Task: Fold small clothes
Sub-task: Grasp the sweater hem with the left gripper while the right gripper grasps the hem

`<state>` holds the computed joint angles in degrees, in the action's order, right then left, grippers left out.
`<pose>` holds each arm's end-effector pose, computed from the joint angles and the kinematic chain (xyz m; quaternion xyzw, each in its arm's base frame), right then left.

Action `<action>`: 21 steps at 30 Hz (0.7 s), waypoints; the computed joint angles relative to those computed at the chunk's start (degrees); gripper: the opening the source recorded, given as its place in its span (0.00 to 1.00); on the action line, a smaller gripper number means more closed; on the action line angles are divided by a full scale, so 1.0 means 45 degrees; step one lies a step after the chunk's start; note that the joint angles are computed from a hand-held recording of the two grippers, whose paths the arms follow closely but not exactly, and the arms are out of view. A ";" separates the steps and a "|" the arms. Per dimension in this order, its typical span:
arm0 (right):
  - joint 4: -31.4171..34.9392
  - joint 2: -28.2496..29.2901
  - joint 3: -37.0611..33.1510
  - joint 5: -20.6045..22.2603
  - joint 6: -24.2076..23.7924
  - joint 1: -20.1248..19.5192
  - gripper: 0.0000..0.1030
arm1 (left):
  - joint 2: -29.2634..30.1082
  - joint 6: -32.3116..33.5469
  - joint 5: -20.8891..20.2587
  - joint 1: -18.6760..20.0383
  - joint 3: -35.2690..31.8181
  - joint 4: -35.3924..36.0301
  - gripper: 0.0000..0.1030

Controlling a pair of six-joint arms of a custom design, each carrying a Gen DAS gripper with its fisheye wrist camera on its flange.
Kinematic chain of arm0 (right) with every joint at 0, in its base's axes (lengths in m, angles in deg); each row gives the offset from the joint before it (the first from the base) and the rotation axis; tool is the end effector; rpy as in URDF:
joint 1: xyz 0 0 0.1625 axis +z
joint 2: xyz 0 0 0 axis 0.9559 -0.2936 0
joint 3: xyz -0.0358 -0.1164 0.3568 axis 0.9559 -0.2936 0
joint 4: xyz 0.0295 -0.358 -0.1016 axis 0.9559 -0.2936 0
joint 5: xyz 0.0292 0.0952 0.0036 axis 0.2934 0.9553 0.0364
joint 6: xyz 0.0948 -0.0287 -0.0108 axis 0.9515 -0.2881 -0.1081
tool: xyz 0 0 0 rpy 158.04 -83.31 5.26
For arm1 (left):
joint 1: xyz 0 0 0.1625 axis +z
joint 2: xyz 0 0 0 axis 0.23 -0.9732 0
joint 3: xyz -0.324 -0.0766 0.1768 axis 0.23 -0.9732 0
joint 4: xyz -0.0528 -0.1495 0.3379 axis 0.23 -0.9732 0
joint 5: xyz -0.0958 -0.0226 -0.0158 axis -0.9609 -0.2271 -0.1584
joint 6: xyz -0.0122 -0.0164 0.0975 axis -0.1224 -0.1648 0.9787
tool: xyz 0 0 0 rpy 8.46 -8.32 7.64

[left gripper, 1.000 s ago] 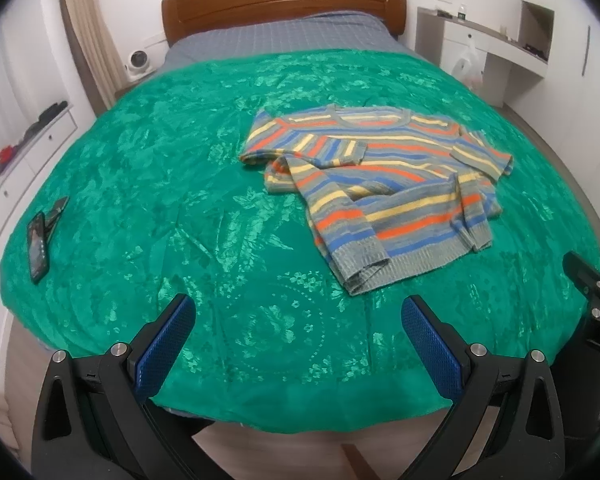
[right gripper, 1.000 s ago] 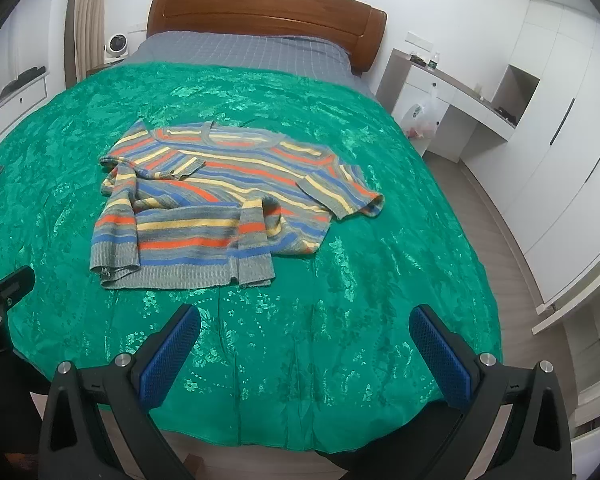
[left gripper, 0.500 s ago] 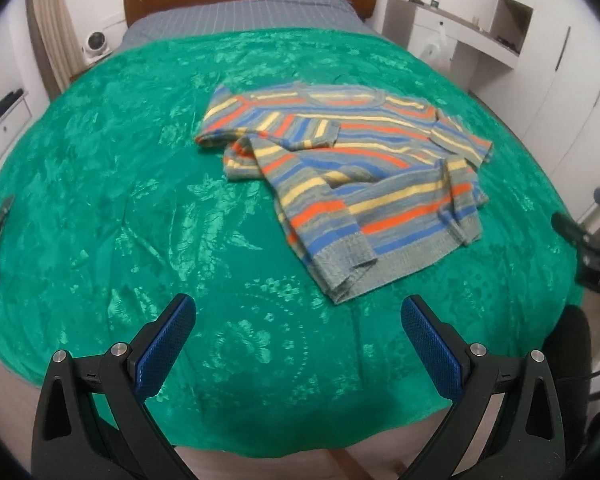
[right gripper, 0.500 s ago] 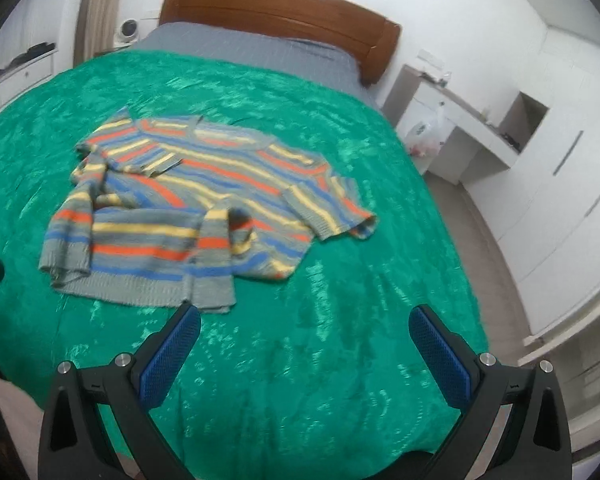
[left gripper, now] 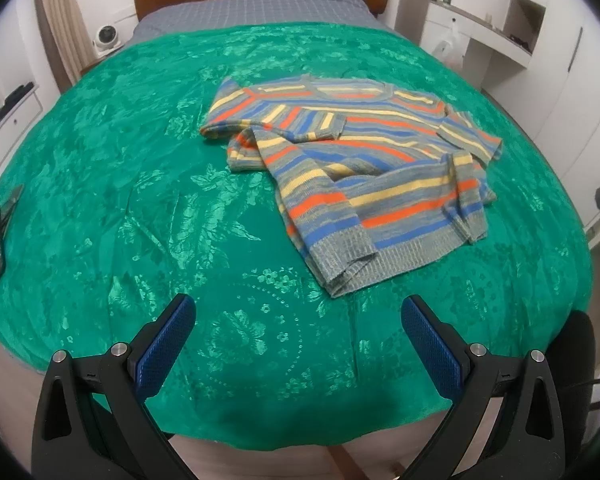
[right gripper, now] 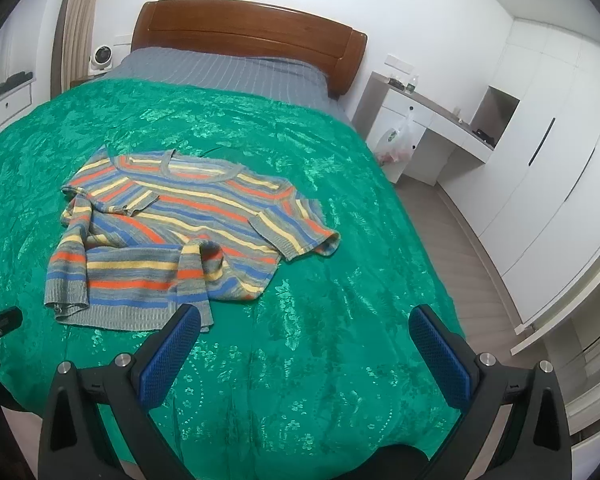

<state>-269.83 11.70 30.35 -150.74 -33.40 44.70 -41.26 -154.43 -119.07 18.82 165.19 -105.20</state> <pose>0.2698 -0.4031 0.2193 0.2945 -0.7848 0.3056 0.4517 -0.2479 -0.4074 0.1560 0.0153 0.8740 -0.2972 0.3843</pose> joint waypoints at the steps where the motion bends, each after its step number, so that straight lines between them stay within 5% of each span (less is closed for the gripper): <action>1: -0.0023 0.0020 -0.0026 -0.0037 -0.0037 -0.0004 1.00 | 0.0044 -0.0007 0.0000 0.0010 -0.0026 0.0046 1.00; 8: 0.0837 -0.0101 -0.0136 0.0810 0.0276 -0.0654 1.00 | 0.0514 0.0154 0.0338 0.0500 -0.0345 0.0265 1.00; 12: 0.0726 0.0623 -0.0475 0.0737 -0.0507 -0.0895 1.00 | 0.1068 0.0892 0.0733 0.0917 -0.0659 -0.0160 1.00; 18: 0.5453 0.0892 -0.1409 0.4151 0.1792 -0.2379 0.99 | 0.2700 0.3068 0.0989 0.1940 -0.1541 -0.1922 0.96; 21: 0.5847 0.1835 -0.2125 0.4820 0.1657 -0.2655 0.99 | 0.3099 0.3452 0.0888 0.2310 -0.1901 -0.1720 0.73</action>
